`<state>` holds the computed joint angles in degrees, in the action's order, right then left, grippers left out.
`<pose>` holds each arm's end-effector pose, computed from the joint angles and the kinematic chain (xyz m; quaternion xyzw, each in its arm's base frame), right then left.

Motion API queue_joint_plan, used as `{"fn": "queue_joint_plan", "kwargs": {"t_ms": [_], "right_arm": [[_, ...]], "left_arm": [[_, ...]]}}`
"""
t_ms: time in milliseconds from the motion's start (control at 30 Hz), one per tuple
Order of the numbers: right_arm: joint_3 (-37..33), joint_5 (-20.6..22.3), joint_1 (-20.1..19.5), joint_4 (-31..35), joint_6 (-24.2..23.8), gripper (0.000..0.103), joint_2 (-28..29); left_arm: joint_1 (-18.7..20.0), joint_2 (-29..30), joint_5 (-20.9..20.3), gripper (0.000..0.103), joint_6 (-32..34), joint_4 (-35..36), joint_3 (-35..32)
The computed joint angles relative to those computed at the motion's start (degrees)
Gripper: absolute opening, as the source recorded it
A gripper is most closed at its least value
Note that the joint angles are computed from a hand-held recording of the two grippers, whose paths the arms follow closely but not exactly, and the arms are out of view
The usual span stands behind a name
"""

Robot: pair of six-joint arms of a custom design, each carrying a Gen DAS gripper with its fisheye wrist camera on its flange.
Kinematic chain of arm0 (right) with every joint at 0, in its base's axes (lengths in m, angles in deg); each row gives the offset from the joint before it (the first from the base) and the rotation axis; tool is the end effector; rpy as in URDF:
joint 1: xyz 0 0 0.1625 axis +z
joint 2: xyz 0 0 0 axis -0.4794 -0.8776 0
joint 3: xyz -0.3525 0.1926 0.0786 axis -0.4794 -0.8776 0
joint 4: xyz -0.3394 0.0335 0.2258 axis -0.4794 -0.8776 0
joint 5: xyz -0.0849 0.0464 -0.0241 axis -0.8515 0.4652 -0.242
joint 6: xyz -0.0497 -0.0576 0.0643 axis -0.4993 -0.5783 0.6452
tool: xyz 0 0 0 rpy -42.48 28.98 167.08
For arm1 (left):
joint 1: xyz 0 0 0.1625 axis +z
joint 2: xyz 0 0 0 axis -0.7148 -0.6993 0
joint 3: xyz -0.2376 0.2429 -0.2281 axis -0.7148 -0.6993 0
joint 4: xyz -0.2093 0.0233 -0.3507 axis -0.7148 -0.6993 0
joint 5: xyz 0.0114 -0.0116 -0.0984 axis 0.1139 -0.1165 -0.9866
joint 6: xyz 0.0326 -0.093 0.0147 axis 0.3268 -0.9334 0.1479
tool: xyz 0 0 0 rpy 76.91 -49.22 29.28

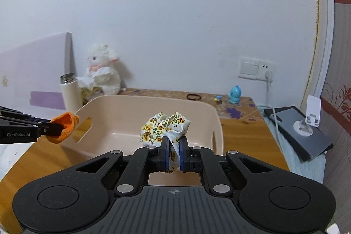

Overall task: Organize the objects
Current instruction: 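Lower the orange cloth into the bin with the left gripper while the right drops the scrunchie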

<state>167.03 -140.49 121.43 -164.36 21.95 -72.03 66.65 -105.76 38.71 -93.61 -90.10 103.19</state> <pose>0.1366 -0.3782 0.2625 0.3404 -0.8155 0.4031 0.2379 -0.2933 -0.3510 0.1526 0.1877 0.8285 -0.4207 0.3184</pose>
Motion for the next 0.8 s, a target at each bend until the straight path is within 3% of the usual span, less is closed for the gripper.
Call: {"fn": "queue_joint_plan", "kwargs": {"t_ms": [267,367,633,700,733,800], "right_arm": [[-5.18,-2.96,-0.08,-4.62,0.79,0.009,8.03],[-6.87,-4.76,-0.22,-5.87,0.37,0.009,11.22],[-9.45,-8.55,-0.96,-5.87,-0.27,0.010,16.13],[-9.46,-9.20,-0.89,-5.75,-0.42,0.017,16.33],[-9.22,-9.33,-0.95,-6.16,-0.62,0.029,16.28],[-8.30,-8.36,-1.14,-6.65,-0.90,0.036,15.36]], "left_arm": [[7.16,7.89,0.86,0.011,8.15,-7.90,-6.62],[9.34,10.83,2.00,0.011,8.08,-5.90,-9.18],[13.91,15.24,-0.58,0.011,8.19,-2.03,-13.76],[14.17,15.54,-0.88,0.012,7.60,-0.91,-14.08],[14.09,15.50,-0.64,0.015,6.64,0.25,-14.16],[13.53,15.00,-0.55,0.016,4.82,1.91,-14.06]]}}
